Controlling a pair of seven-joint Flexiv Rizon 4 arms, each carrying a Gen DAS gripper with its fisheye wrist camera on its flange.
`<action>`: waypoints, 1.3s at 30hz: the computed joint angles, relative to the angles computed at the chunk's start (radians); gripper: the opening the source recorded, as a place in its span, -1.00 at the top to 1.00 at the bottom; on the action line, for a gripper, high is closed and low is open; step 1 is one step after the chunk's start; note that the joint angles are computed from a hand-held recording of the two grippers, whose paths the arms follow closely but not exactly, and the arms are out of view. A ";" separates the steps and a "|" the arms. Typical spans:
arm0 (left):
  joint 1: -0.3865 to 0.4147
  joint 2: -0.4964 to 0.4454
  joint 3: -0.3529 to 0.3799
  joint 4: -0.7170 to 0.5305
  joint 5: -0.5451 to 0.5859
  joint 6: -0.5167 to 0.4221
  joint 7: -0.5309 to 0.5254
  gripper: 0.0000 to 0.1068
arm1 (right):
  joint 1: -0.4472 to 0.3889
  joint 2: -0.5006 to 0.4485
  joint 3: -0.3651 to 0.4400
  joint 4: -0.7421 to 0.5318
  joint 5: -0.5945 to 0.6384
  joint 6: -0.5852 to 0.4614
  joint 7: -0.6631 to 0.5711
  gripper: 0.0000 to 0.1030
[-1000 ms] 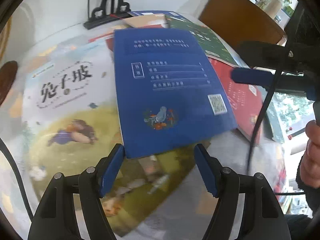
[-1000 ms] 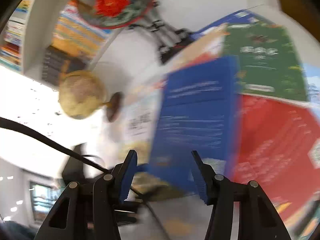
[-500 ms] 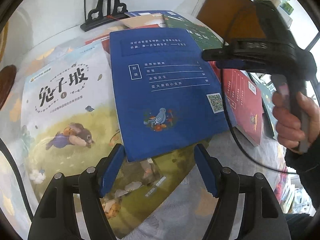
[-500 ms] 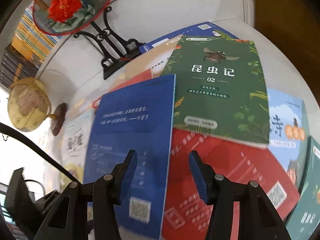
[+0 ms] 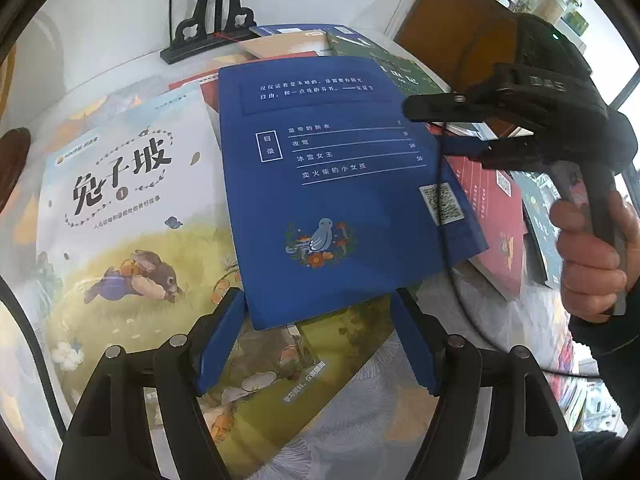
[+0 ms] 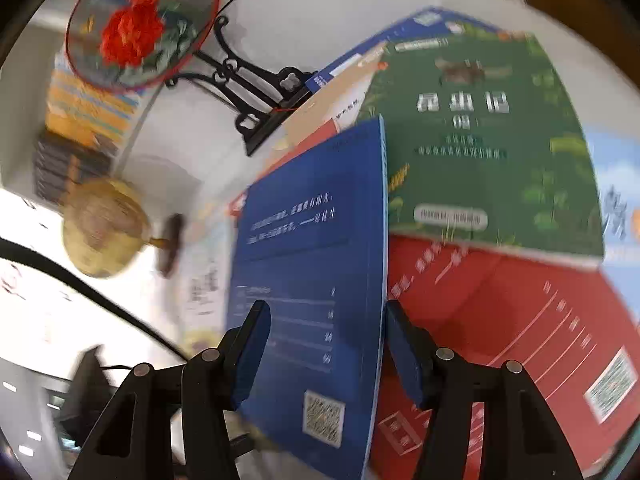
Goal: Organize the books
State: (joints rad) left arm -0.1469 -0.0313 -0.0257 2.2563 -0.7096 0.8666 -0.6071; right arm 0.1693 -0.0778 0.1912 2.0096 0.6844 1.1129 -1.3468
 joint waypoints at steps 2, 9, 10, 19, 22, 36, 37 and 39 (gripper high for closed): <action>0.002 0.002 0.002 0.000 -0.001 -0.005 0.004 -0.34 | -0.017 0.019 0.006 -0.013 0.107 -0.033 -0.071 -0.12; 0.011 0.023 0.013 0.004 -0.007 -0.052 0.008 -0.34 | 0.023 0.078 0.003 -0.033 0.241 -0.056 -0.159 -0.11; 0.011 0.033 0.015 0.009 -0.009 -0.052 0.007 -0.34 | 0.029 0.083 -0.002 -0.040 0.254 -0.062 -0.170 -0.11; 0.003 0.131 0.053 0.083 -0.075 -0.123 0.006 -0.33 | 0.073 0.074 -0.020 -0.149 0.312 -0.131 -0.210 -0.12; 0.002 0.173 0.066 0.114 -0.080 -0.164 -0.007 -0.33 | 0.063 0.051 -0.022 -0.197 0.429 -0.199 -0.271 -0.11; 0.095 0.347 0.150 0.229 0.164 -0.281 -0.192 -0.38 | 0.120 0.037 0.056 -0.201 0.320 -0.180 -0.165 -0.25; 0.105 0.351 0.154 0.229 0.179 -0.280 -0.204 -0.38 | 0.134 0.053 0.062 -0.178 0.250 -0.150 -0.124 -0.26; 0.126 0.366 0.159 0.232 0.218 -0.252 -0.221 -0.38 | 0.155 0.076 0.066 -0.136 0.131 -0.111 -0.061 -0.28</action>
State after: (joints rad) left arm -0.0208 0.3351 0.1332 2.4885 -0.4917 0.6147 -0.8283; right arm 0.3242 -0.0014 0.2574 1.8737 0.8156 1.0023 -1.4083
